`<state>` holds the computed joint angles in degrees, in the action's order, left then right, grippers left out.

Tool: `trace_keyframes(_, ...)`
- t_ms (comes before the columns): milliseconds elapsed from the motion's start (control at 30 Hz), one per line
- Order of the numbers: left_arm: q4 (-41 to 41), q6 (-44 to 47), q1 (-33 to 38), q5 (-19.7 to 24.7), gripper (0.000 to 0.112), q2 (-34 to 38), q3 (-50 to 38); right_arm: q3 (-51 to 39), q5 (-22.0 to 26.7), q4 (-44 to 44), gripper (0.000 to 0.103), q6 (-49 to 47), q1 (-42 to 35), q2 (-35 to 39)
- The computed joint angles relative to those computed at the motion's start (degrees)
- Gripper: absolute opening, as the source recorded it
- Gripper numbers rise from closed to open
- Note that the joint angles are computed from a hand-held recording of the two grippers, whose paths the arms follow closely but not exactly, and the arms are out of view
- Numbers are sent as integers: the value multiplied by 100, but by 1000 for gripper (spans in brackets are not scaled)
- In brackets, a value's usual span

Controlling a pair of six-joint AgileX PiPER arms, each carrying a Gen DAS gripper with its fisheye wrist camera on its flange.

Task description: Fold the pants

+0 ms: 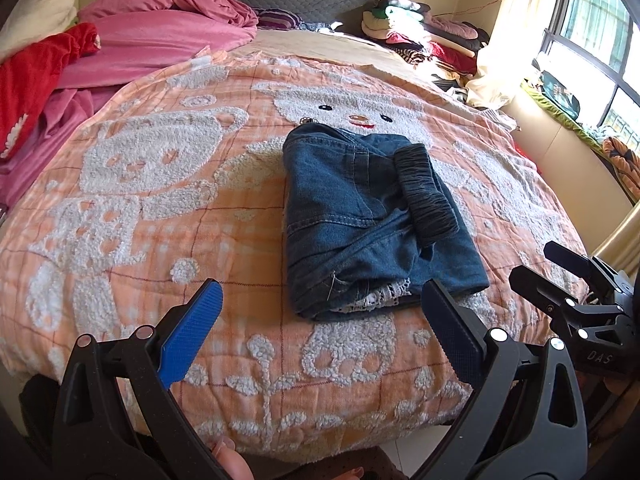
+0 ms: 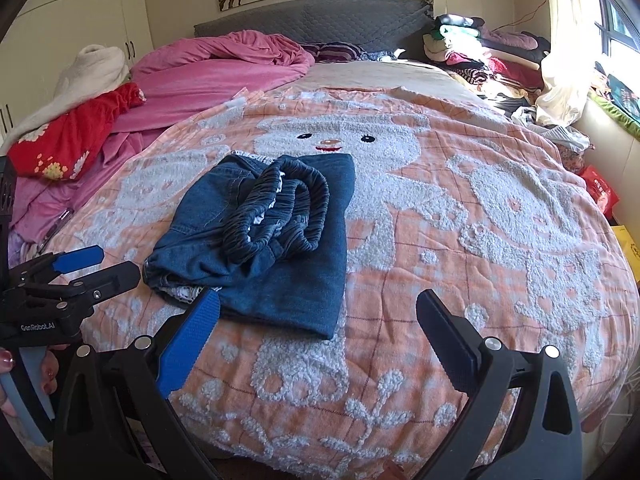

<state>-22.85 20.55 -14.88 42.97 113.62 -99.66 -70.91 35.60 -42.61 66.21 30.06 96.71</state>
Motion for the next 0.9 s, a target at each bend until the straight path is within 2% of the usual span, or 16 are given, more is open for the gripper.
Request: trace_keyframes(900, 92, -73, 73, -100, 94, -151, 411, 114, 162, -127, 98, 261, 237, 82)
